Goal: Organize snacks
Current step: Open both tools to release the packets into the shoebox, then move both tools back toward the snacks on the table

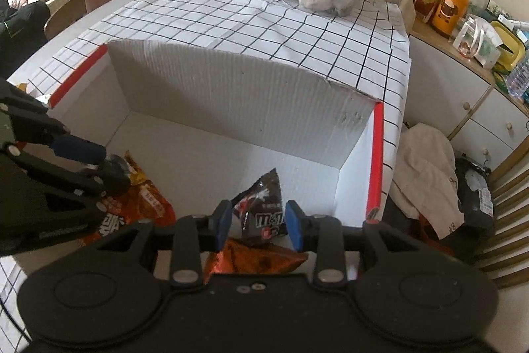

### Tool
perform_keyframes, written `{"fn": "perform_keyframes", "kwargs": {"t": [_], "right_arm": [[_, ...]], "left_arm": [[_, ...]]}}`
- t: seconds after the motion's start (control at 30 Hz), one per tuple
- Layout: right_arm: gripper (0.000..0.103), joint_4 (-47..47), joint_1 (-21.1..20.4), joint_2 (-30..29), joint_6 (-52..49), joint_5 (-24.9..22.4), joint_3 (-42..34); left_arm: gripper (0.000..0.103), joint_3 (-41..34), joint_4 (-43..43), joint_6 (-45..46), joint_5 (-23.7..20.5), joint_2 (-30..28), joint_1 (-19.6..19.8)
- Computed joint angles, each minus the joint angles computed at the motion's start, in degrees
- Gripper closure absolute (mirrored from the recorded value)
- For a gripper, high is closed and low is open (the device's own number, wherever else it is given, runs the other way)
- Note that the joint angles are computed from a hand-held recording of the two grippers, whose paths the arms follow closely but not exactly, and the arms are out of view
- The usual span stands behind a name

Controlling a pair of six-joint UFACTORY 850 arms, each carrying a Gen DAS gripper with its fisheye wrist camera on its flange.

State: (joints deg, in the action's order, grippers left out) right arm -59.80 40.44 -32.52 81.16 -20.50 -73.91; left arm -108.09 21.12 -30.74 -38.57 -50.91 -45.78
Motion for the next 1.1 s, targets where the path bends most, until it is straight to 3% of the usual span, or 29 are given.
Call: {"fn": "perform_keyframes", "kwargs": {"t": [0.07,0.13,0.23,0.37,0.57,0.63,0.7,1.1], "right_arm": [[0.067,-0.7,0.1,0.6,1.0,0.6,0.6],[0.066,-1.0,0.3,1.4,2.4,1.2,1.3],[0.063,-2.3,0.5,2.7,5.2,2.8,2.5],[0.059,-7.0,1.4,4.1,10.3,2.8,3.7],[0.054,-13.4,2.6,6.0,18.7,2.4,5.2],[0.044,-15.6,3.3,6.5,21.5,1.3,5.6],[0.022,-20.5,3.9,7.3,27.3,0.3,6.3],[0.015,-26.0,7.0,8.5,36.8,-1.2,5.6]], "left_arm": [[0.071,1.3,0.6,-0.7,1.0,0.9,-0.1],[0.058,2.8,0.9,-1.6,2.2,1.9,-0.1],[0.048,5.8,1.8,-3.0,4.7,4.1,0.0],[0.048,8.7,1.9,-3.9,6.9,6.4,0.3],[0.038,14.3,3.8,-6.5,11.2,10.6,0.8],[0.038,16.3,5.1,-7.7,12.7,12.2,1.0],[0.037,18.2,6.8,-9.3,14.0,13.6,1.1],[0.021,30.7,21.1,-22.0,22.3,23.0,2.6]]}}
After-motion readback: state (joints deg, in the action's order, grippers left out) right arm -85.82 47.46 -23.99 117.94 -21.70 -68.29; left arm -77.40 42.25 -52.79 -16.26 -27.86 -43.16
